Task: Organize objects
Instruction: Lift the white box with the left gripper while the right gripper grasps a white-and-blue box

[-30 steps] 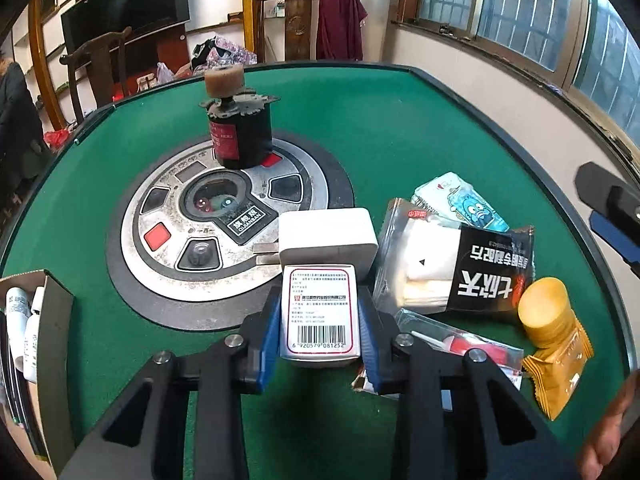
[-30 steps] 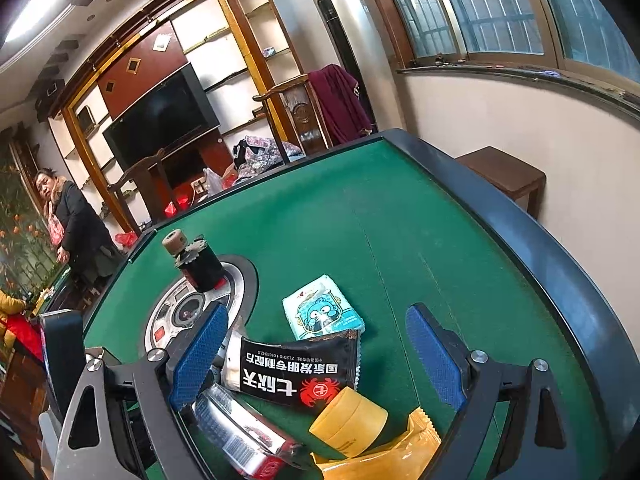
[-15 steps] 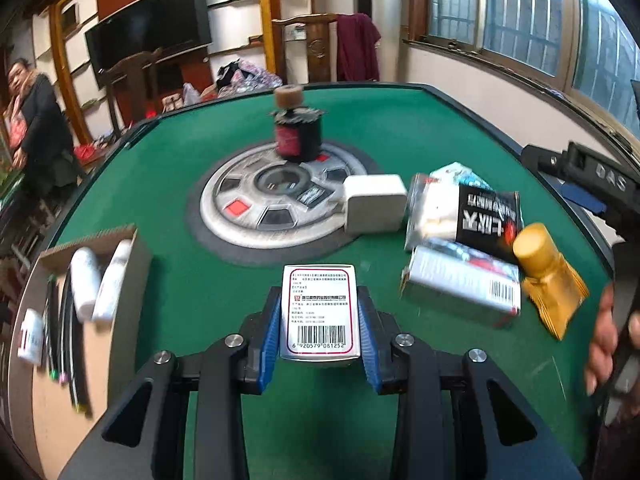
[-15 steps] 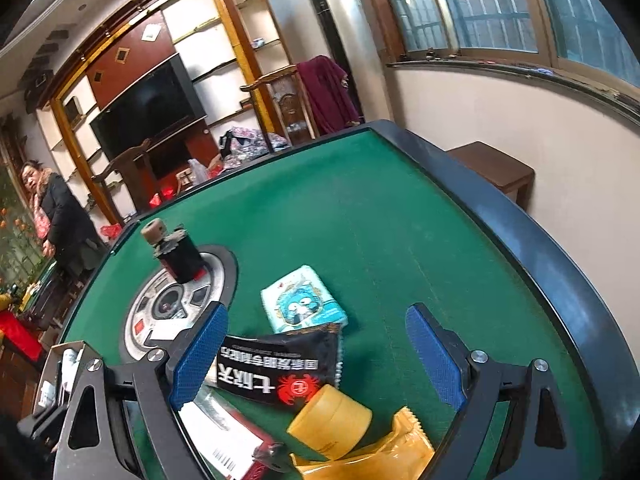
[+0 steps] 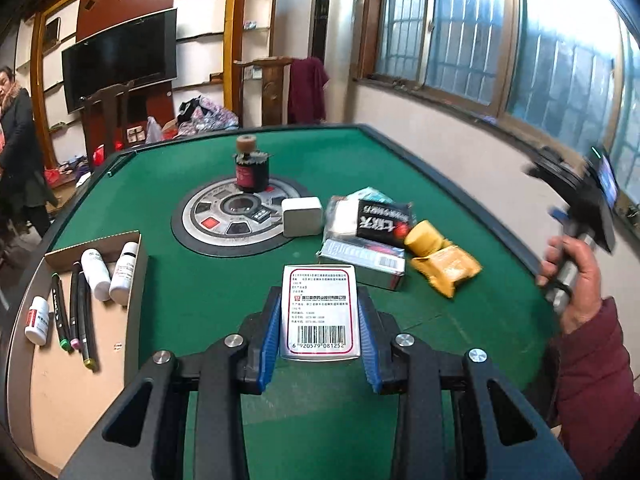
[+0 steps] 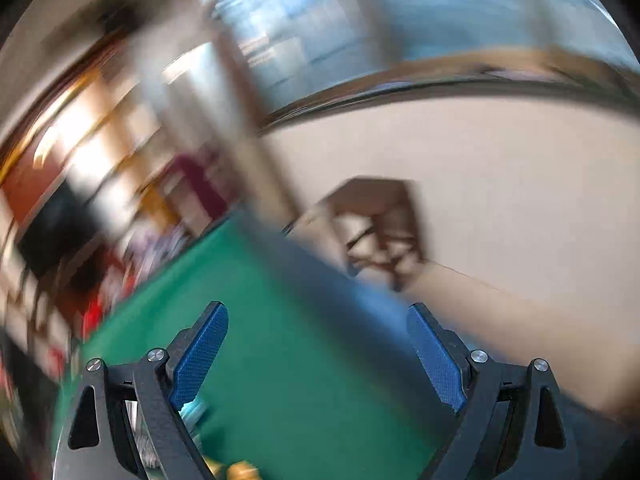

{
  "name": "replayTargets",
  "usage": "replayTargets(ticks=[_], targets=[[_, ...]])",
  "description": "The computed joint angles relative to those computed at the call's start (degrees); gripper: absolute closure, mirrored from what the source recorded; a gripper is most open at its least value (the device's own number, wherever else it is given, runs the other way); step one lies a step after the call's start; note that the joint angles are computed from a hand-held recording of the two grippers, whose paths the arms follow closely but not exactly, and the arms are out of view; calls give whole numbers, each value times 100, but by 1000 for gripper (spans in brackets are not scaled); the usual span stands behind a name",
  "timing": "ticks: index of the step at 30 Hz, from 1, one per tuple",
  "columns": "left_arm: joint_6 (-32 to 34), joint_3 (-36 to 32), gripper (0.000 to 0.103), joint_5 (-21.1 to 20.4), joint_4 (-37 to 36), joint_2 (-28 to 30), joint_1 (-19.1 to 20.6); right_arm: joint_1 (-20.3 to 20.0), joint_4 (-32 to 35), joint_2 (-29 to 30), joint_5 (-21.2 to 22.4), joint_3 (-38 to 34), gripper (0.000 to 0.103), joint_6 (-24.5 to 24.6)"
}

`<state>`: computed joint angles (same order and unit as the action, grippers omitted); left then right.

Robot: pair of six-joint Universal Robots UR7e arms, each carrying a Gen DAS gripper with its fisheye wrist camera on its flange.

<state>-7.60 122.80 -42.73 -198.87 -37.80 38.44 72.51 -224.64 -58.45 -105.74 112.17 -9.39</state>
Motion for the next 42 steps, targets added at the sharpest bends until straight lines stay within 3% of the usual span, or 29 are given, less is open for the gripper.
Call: replayTargets(ticks=[2, 5, 6, 10, 15, 18, 20, 22, 23, 25, 31, 33, 37, 42], targets=[[4, 130, 69, -185, -291, -37, 6, -271, -352, -446, -26, 421, 9, 246], [-98, 237, 69, -495, -561, -25, 97, -356, -647, -875, -339, 848, 6, -332], [-167, 259, 69, -619, -591, -21, 149, -303, -515, -989, -451, 970, 5, -699], [-363, 460, 69, -798, -823, -76, 208, -44, 521, -1208, -347, 1209, 4, -1360], [-441, 915, 69, -300, -1187, -307, 5, 380, 1895, -1096, 302, 1150, 4, -1759], [-503, 1173, 69, -97, -1454, -422, -92, 645, 2489, -802, 753, 1053, 4, -2276], [-519, 1269, 69, -73, -1555, -469, -103, 822, 2890, -469, 667, 871, 5, -2680], [-485, 1297, 69, -98, -1591, -487, -66, 1020, 2991, -64, 261, 724, 7, -3068], [-474, 1300, 69, -119, -1588, -494, -43, 1076, 3093, 76, 118, 640, 15, -3158], [-491, 1282, 69, -242, -1556, -509, 36, 1180, 3642, 279, -17, 398, 29, -3183], [-440, 1164, 69, -519, -1535, -475, 317, 1278, 4319, 671, -361, -164, 33, -3128], [-425, 1114, 69, -615, -1503, -469, 431, 1232, 4665, 551, -224, -253, 33, -3048], [-405, 1029, 69, -817, -1427, -436, 628, 1179, 6245, 308, 561, -406, 32, -2717], [-375, 1029, 69, -971, -1426, -455, 758, 1361, 5878, 442, 423, -284, 32, -2694]])
